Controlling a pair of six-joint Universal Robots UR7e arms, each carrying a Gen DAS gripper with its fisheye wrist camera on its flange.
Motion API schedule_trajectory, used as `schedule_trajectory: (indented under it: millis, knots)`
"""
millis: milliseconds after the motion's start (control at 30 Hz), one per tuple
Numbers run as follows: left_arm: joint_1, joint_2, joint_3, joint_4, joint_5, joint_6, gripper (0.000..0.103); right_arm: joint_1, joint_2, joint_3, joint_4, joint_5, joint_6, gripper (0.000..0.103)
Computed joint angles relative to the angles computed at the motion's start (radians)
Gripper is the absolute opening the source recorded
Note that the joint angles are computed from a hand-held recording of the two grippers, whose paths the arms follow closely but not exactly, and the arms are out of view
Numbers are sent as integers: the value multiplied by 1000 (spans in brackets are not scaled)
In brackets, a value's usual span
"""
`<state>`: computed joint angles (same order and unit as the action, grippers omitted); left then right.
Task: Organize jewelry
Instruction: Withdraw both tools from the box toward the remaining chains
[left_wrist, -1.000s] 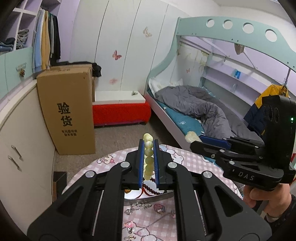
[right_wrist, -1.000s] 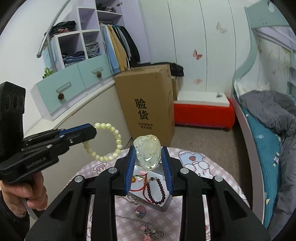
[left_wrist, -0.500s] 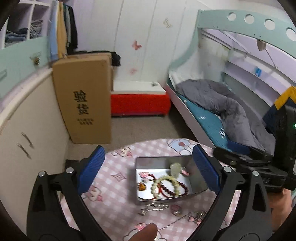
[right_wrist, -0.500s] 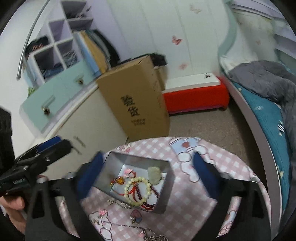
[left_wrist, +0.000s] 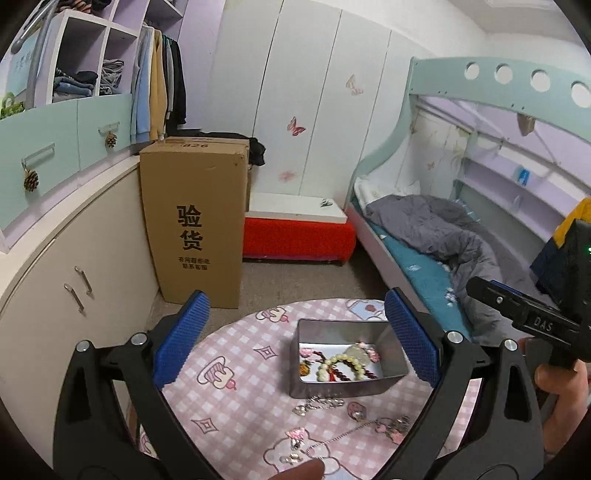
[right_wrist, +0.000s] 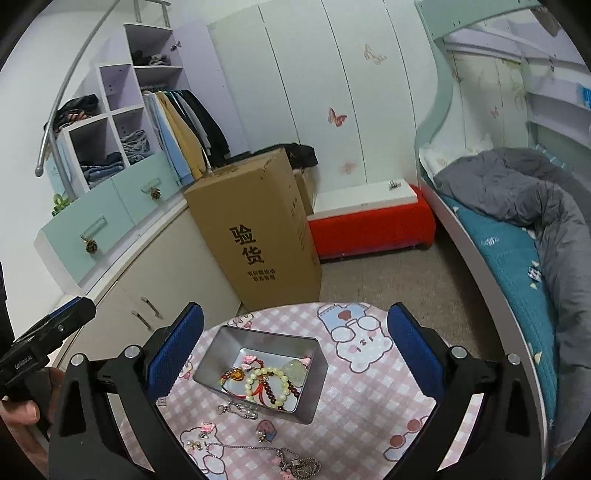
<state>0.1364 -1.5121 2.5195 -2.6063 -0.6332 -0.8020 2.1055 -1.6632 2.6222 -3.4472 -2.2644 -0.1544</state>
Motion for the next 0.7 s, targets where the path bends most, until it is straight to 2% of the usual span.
schedule_trajectory:
  millis: [300, 467, 700]
  knots:
    - [-81, -113, 33, 149, 42, -110, 94, 93, -15, -7, 14, -65, 8, 96]
    - [-135, -178, 34, 341, 76, -243, 94, 144, -3, -3, 2, -103, 16, 96]
    - [-211, -284, 44, 566, 98, -369, 94, 201, -22, 17, 18, -152, 43, 96]
